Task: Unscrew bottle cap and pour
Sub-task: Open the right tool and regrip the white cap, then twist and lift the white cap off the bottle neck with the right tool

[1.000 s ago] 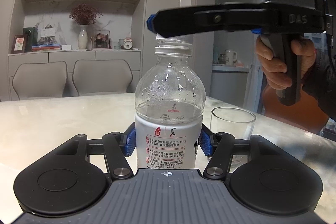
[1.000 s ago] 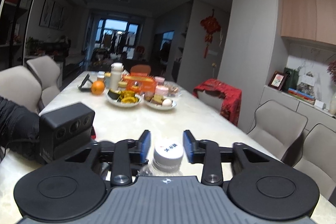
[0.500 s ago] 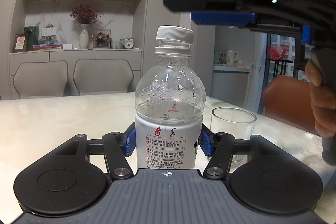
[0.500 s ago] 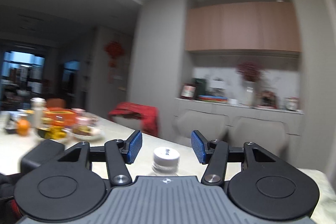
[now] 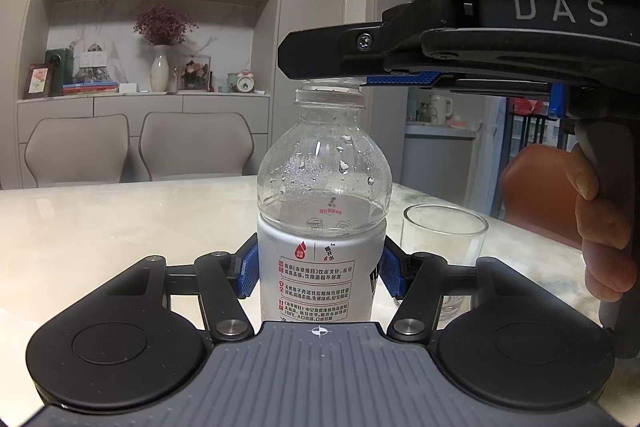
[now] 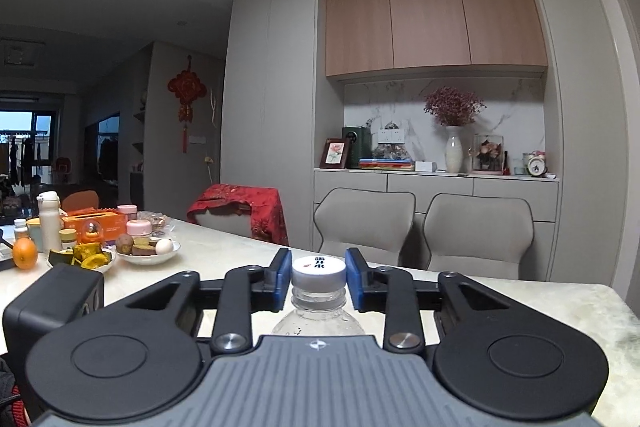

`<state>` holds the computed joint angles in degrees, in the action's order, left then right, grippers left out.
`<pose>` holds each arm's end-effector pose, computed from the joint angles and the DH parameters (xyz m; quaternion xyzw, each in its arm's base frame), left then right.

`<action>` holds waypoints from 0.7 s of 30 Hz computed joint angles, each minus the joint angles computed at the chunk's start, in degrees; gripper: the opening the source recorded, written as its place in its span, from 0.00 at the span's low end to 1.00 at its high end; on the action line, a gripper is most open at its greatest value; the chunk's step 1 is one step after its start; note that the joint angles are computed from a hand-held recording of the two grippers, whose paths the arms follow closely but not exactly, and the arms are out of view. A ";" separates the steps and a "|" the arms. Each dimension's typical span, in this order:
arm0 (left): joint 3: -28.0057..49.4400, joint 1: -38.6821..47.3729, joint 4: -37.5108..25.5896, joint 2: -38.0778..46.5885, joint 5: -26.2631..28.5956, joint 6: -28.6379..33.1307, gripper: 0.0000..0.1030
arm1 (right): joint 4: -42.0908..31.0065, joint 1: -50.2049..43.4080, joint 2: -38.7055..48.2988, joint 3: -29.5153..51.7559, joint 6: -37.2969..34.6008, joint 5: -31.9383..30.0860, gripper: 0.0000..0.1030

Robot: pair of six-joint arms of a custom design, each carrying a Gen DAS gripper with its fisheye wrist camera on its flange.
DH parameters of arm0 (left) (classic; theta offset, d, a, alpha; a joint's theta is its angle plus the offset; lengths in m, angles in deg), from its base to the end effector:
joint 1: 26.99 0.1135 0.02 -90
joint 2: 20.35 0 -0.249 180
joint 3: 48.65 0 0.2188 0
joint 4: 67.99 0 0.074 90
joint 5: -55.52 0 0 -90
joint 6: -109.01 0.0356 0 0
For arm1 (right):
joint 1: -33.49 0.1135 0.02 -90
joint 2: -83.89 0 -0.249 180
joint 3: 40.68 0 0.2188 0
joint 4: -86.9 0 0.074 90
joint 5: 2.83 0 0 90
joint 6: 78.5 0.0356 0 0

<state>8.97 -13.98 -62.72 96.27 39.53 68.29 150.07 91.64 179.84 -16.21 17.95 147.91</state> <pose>0.2940 0.0328 0.0810 0.4143 0.6629 -0.3610 0.5086 0.1350 0.1584 0.1405 0.0130 0.7315 -0.0218 0.6813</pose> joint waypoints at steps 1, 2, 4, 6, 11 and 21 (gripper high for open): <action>0.16 0.03 -0.32 0.02 0.01 0.17 0.57 | -1.01 0.15 -0.45 0.29 -0.17 0.04 0.31; 0.38 0.06 -0.70 0.05 0.02 0.36 0.57 | -2.07 0.22 -0.96 0.58 -0.40 -0.01 0.31; 0.65 0.05 -1.17 0.07 0.02 0.48 0.57 | -4.76 -0.91 -3.07 0.39 -1.88 -2.39 0.31; 0.74 0.06 -1.40 0.05 0.05 0.61 0.57 | -7.07 -2.27 -6.11 -0.52 -2.80 -5.80 0.31; 1.00 0.38 -2.45 0.12 0.24 1.49 0.57 | -24.20 -5.54 -18.55 0.95 -5.30 -14.02 0.31; 1.39 1.00 -5.48 -0.07 0.75 4.36 0.57 | -42.96 -17.19 -35.79 1.28 -10.35 -37.85 0.31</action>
<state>10.36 -12.98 -68.20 96.20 40.28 72.66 107.11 74.46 144.05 -14.94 7.60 110.07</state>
